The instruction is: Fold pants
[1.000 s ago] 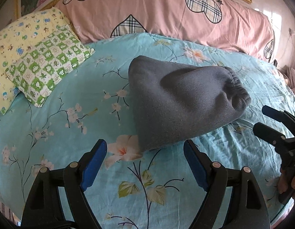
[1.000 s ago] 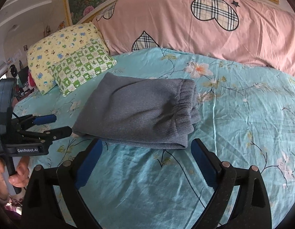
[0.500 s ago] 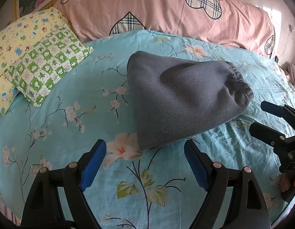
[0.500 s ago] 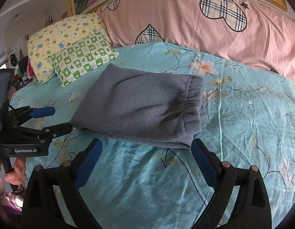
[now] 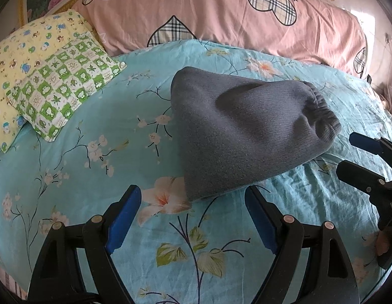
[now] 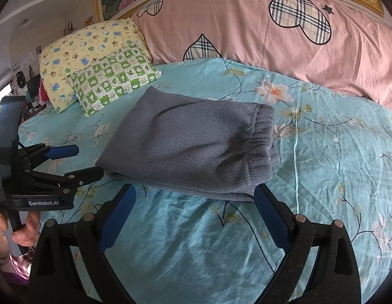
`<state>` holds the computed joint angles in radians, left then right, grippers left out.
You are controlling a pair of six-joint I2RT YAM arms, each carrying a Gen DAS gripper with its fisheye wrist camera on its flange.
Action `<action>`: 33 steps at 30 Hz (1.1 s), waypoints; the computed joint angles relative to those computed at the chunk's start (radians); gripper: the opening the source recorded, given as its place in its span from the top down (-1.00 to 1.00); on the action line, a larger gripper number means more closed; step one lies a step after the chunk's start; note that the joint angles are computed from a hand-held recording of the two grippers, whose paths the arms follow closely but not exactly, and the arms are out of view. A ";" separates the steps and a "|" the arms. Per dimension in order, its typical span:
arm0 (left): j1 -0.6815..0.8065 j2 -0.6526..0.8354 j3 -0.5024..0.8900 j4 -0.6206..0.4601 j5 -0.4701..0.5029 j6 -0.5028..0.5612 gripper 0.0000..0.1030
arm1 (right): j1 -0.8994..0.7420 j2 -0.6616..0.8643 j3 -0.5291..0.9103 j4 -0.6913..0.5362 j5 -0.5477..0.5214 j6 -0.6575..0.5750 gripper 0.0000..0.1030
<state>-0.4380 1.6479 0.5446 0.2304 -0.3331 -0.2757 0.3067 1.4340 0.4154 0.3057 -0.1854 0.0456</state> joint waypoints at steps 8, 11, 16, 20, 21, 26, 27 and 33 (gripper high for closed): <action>-0.005 -0.001 0.000 -0.003 -0.004 0.002 -0.64 | 0.001 0.001 0.000 0.007 0.000 -0.001 -0.84; -0.007 0.000 0.001 -0.002 -0.004 0.002 -0.64 | 0.001 0.002 0.002 0.008 0.000 -0.002 -0.84; -0.011 0.000 -0.001 0.004 -0.011 0.005 -0.64 | -0.005 0.012 0.016 0.007 -0.010 -0.005 -0.84; -0.015 -0.002 0.000 0.003 -0.012 0.005 -0.64 | -0.002 0.012 0.018 0.009 -0.011 -0.006 -0.85; -0.016 -0.002 0.001 0.002 -0.013 0.006 -0.64 | -0.001 0.013 0.017 0.014 -0.011 -0.005 -0.85; -0.015 -0.011 0.001 0.002 -0.013 0.006 -0.64 | -0.002 0.015 0.016 0.021 -0.014 -0.005 -0.86; -0.017 -0.013 0.000 0.002 -0.014 0.006 -0.64 | -0.002 0.015 0.016 0.021 -0.014 -0.005 -0.86; -0.025 -0.016 -0.002 0.004 -0.021 0.008 -0.64 | -0.010 0.020 0.015 0.028 -0.016 -0.010 -0.88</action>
